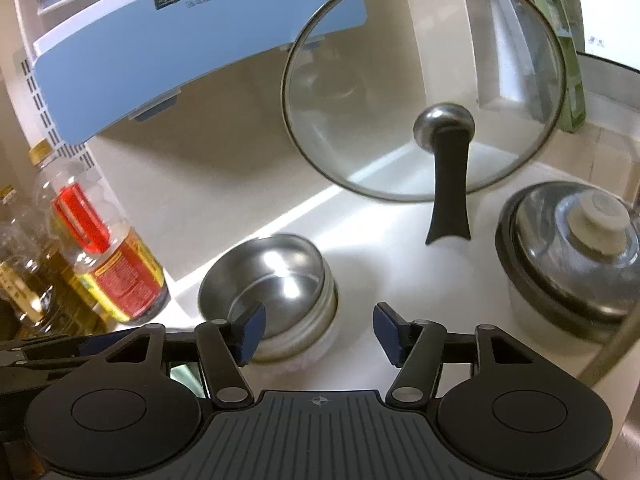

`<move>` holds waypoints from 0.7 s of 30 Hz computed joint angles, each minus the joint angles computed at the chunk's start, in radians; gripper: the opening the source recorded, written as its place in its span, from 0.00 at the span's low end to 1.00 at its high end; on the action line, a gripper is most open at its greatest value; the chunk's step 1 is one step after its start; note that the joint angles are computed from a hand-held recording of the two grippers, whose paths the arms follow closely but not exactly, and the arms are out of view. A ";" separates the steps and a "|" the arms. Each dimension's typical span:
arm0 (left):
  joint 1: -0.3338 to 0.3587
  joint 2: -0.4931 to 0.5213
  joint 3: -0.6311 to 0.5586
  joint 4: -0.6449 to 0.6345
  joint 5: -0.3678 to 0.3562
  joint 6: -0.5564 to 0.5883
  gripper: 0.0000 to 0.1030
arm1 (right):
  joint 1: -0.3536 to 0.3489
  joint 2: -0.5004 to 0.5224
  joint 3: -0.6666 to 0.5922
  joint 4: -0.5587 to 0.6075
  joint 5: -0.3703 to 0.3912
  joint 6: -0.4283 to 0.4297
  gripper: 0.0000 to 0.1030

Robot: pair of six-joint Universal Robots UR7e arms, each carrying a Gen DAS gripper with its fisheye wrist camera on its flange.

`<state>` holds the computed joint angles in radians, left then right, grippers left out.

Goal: Organize plates and bowls
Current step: 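Lower the steel pot into the cream bowl and open both grippers, then withdraw both grippers and move them back toward the stacked bowls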

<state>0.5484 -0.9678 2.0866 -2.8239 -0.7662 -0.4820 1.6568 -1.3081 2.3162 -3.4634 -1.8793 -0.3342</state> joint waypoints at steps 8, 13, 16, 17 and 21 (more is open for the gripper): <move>-0.047 -0.060 0.068 0.086 -0.001 -0.107 0.58 | -0.003 -0.070 0.070 0.037 -0.006 -0.001 0.67; -0.078 -0.089 0.100 0.146 0.001 -0.169 0.62 | -0.013 -0.108 0.111 0.064 -0.005 -0.002 0.71; -0.096 -0.104 0.117 0.185 0.000 -0.219 0.62 | -0.019 -0.130 0.132 0.085 -0.004 -0.003 0.73; -0.103 -0.109 0.123 0.199 -0.001 -0.237 0.63 | -0.021 -0.138 0.139 0.093 -0.003 -0.005 0.73; -0.126 -0.128 0.145 0.242 -0.009 -0.294 0.65 | -0.030 -0.167 0.165 0.122 -0.005 -0.008 0.74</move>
<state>0.4226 -1.0962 2.2315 -2.5815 -0.7752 -0.7763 1.6263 -1.4748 2.4808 -3.3414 -1.8844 -0.3423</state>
